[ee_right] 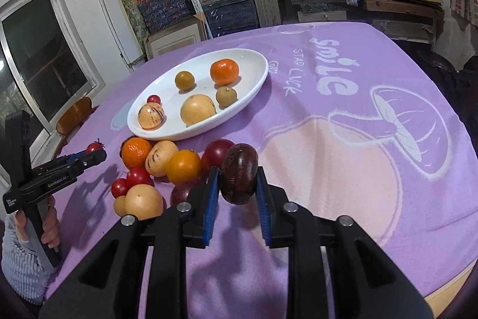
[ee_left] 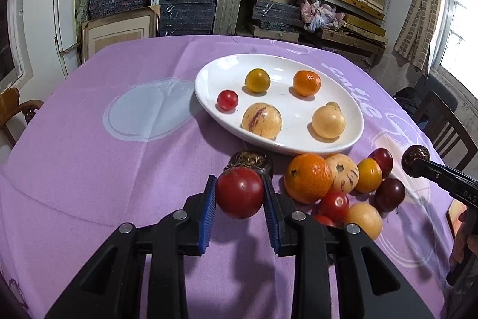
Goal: Organize fruits
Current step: 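Lower the red tomato onto the plate with the left tool while the right tool places the brown fruit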
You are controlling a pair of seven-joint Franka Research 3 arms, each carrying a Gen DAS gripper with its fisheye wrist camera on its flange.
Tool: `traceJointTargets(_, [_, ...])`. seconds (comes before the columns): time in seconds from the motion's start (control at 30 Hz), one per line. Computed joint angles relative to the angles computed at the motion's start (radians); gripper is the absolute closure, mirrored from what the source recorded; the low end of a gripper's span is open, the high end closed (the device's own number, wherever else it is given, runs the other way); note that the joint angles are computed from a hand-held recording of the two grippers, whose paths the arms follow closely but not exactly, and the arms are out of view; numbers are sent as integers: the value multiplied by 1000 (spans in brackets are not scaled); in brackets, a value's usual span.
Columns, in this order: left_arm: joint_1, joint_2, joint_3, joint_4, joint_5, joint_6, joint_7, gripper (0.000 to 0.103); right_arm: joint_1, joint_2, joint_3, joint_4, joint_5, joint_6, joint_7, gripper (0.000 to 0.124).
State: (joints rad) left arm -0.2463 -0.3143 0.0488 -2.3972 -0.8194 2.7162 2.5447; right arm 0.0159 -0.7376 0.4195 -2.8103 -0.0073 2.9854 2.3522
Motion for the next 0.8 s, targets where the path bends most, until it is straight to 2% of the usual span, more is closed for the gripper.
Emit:
traceJointTargets(0.17, [20, 95, -44, 129, 58, -4, -85, 73, -63, 103, -1, 144, -64, -55, -51, 101])
traceJointTargets(0.27, [41, 166, -78, 217, 99, -5, -150, 73, -97, 222, -14, 252, -106, -65, -67, 101])
traceJointTargets(0.4, [84, 268, -133, 342, 193, -58, -272, 73, -135, 388, -17, 392, -194, -87, -37, 101])
traceJointTargets(0.53, [113, 334, -183, 408, 255, -80, -333, 72, -116, 528, -58, 499, -253, -116, -12, 101])
traceJointTargets(0.67, [134, 367, -215, 429, 282, -94, -363, 72, -85, 577, -108, 523, -283, -89, 28, 100])
traceJointTargets(0.7, [136, 367, -221, 424, 292, -85, -372, 72, -68, 577, -126, 519, -274, -80, 22, 94])
traceJointTargets(0.73, [139, 366, -225, 419, 298, -73, -376, 68, -60, 569, -139, 508, -283, -69, 35, 80])
traceJointTargets(0.77, [142, 364, -229, 415, 298, -68, -375, 62, -69, 554, -136, 494, -326, -58, 84, 74])
traceJointTargets(0.8, [147, 357, -231, 407, 281, -62, -366, 51, -78, 533, -136, 475, -365, -41, 130, 69])
